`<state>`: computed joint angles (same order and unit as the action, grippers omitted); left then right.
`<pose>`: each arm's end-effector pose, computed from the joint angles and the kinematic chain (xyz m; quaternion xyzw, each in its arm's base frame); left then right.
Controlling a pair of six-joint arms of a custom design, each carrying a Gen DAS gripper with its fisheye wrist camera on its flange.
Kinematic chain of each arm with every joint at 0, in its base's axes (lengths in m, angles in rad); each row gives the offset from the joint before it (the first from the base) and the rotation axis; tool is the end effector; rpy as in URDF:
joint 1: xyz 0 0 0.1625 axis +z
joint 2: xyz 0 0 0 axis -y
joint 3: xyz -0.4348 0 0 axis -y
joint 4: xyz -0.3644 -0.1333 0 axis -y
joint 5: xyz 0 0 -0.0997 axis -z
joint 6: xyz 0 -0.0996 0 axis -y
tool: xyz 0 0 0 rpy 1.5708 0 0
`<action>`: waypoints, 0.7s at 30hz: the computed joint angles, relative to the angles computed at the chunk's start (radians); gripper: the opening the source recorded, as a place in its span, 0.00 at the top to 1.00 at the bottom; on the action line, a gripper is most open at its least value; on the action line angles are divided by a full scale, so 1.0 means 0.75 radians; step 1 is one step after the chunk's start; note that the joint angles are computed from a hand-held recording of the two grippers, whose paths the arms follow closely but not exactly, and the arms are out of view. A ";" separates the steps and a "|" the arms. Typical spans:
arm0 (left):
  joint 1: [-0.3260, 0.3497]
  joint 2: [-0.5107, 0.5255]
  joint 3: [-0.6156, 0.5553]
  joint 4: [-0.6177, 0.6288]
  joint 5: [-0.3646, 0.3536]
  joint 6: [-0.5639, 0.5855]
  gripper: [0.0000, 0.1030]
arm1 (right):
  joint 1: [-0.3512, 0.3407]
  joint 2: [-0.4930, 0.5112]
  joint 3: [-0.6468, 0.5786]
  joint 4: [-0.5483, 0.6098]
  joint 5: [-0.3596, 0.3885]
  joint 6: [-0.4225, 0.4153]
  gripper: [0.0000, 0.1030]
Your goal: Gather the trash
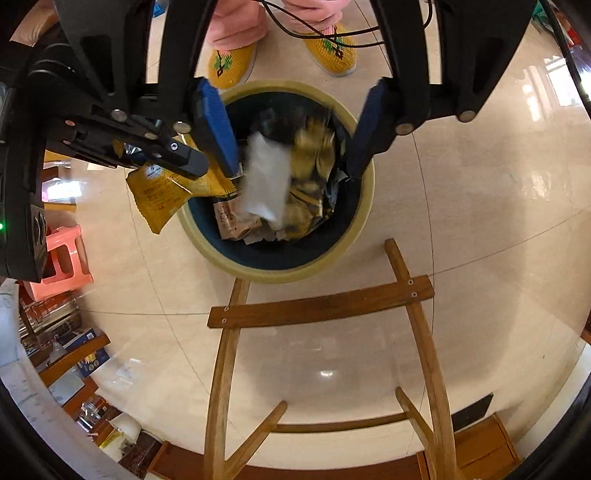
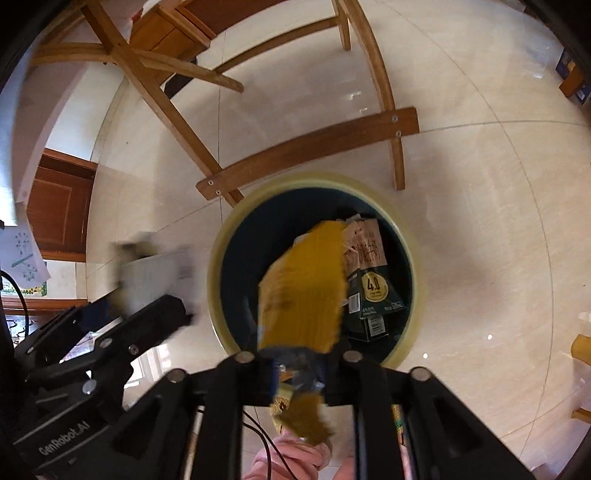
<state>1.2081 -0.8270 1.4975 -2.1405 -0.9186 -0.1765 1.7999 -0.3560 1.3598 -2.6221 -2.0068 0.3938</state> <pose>-0.0570 -0.6962 0.1673 0.1040 0.9405 -0.0392 0.3211 0.2494 -0.6679 -0.0788 -0.0854 -0.9723 0.0883 0.1987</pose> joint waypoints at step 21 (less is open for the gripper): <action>-0.136 -0.156 -0.031 0.216 0.049 -0.160 0.01 | 0.111 -0.149 0.079 0.029 -0.043 0.117 0.56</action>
<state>1.1064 -0.9438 1.4747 -1.9785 -0.8822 -0.2965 1.8834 -0.4681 1.4187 -2.6000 -2.0390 0.4819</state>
